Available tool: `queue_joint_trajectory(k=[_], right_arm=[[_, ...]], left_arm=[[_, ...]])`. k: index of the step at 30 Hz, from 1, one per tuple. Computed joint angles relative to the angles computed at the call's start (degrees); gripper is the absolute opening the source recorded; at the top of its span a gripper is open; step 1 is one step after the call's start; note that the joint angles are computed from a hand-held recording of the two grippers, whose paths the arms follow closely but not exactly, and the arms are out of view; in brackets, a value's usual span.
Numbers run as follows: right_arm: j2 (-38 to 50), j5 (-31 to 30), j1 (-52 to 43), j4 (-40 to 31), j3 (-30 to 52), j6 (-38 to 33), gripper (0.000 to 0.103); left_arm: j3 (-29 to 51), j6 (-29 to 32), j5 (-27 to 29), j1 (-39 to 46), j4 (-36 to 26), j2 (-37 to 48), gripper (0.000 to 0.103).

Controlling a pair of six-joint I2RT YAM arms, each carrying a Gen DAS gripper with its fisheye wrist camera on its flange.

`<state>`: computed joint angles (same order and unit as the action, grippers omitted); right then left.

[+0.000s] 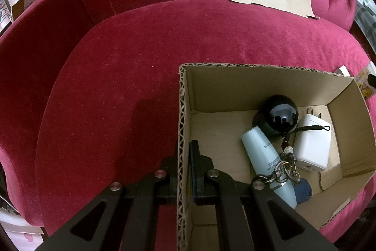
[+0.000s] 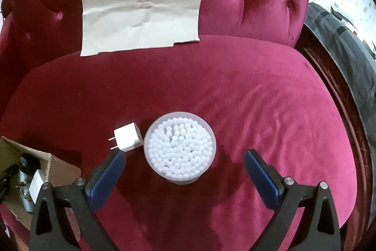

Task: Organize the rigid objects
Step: 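Move the right gripper back over the cotton-swab tub, then close the right gripper around the cotton-swab tub and lift it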

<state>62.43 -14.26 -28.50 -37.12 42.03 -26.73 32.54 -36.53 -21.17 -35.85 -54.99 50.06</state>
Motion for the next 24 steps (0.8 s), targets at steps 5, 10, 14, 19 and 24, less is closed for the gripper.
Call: queue_joint_trajectory(k=[5, 10, 14, 19, 24], right_arm=[[0.8, -1.1, -0.9, 0.0, 0.3, 0.1, 0.103], [0.0, -1.4, -0.9, -0.3, 0.1, 0.4, 0.102], [-1.1, -1.8, -0.7, 0.0, -0.3, 0.6, 0.091], [-0.7, -1.0, 0.4, -0.2, -0.2, 0.7, 0.073], [-0.5, -1.7, -0.1, -0.4, -0.1, 0.3, 0.059]], left_arm=[[0.0, -0.3, -0.1, -0.3, 0.0, 0.1, 0.005], [0.0, -0.2, -0.1, -0.2, 0.1, 0.1, 0.005], [-0.1, 0.0, 0.0, 0.1, 0.0, -0.1, 0.005], [-0.1, -0.2, -0.1, -0.1, 0.2, 0.2, 0.005], [-0.1, 0.0, -0.1, 0.0, 0.2, 0.2, 0.005]])
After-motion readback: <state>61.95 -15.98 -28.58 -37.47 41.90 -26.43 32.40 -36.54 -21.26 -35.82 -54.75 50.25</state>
